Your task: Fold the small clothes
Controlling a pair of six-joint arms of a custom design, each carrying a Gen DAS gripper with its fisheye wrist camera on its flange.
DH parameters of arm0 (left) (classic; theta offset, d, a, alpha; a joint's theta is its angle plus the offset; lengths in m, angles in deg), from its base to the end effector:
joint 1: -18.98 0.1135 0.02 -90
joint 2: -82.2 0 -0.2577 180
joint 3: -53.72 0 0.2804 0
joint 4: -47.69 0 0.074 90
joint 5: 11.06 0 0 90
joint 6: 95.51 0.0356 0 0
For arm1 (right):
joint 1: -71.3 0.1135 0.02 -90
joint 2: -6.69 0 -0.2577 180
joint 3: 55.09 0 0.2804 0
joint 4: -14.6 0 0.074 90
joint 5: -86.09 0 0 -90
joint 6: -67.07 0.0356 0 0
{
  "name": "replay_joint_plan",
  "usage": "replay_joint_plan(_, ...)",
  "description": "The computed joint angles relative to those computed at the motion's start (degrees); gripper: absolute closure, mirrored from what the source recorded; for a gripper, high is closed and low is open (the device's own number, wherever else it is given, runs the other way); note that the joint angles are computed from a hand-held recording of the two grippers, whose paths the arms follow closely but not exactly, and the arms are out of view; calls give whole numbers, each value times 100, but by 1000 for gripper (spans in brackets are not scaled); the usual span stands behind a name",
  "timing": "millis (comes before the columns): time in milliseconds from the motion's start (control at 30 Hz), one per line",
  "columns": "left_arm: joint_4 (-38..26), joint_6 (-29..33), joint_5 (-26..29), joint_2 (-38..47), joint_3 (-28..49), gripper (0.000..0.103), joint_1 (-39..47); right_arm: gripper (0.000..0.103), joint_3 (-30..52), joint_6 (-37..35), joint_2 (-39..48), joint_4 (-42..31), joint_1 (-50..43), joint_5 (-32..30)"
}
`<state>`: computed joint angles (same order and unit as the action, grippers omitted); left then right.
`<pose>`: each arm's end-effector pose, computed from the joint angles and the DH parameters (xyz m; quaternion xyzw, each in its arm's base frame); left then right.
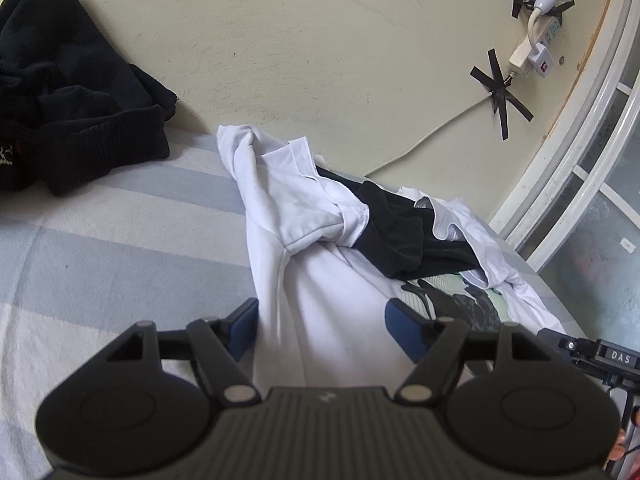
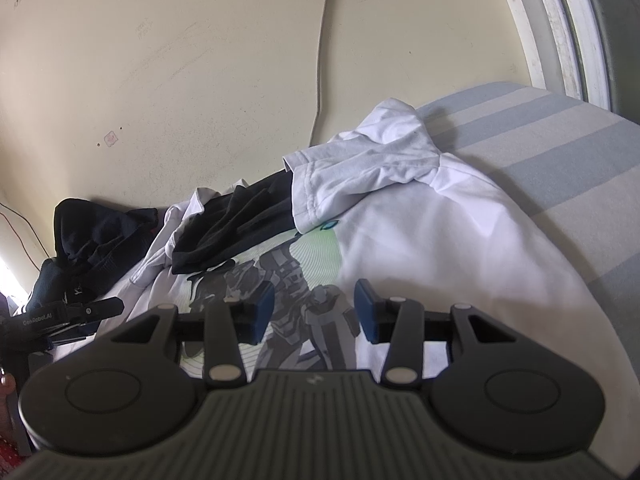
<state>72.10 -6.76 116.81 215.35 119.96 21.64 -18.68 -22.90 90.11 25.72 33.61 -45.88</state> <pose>0.3821 -0.0041 -0.0254 0.1011 0.8697 -0.2923 0.3846 0.2227 -0.1420 0.1055 0.1146 0.8395 0.1648 0.5049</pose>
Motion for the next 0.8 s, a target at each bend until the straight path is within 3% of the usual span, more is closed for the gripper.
replay_joint_plan(100, -4, -229, 229, 68, 78, 33, 157, 54, -160, -94, -632, -727, -833, -1325)
replay_joint_plan(167, -161, -290, 447, 99, 166, 33, 270, 54, -147, -975, -1332, -2025, -1586, -1974)
replay_joint_plan(233, -397, -134, 453, -72, 41, 33, 349, 55, 188, -2773, -1679, -4041, -2559, -2516)
replay_joint_plan(333, -778, 551, 851, -666, -642, 32, 702, 55, 1093, -6392, -970, -7263, -4112, -2696)
replay_joint_plan(400, -1211, 1308, 1155, -1180, -1209, 31, 1078, 55, 1416, -7855, -470, -8208, -4905, -2427)
replay_joint_plan(500, -2201, 2545, 1251, -1931, -1911, 31, 1674, 55, 1538, -8657, 51, -8426, -5477, -2005)
replay_joint_plan(667, -4090, 4118, 987, -2602, -2412, 34, 2477, 55, 1392, -8810, 399, -7916, -5425, -1810)
replay_joint_plan(800, -4468, 4693, 804, -3096, -2963, 34, 2742, 55, 1627, -9090, 835, -7883, -5589, -1697)
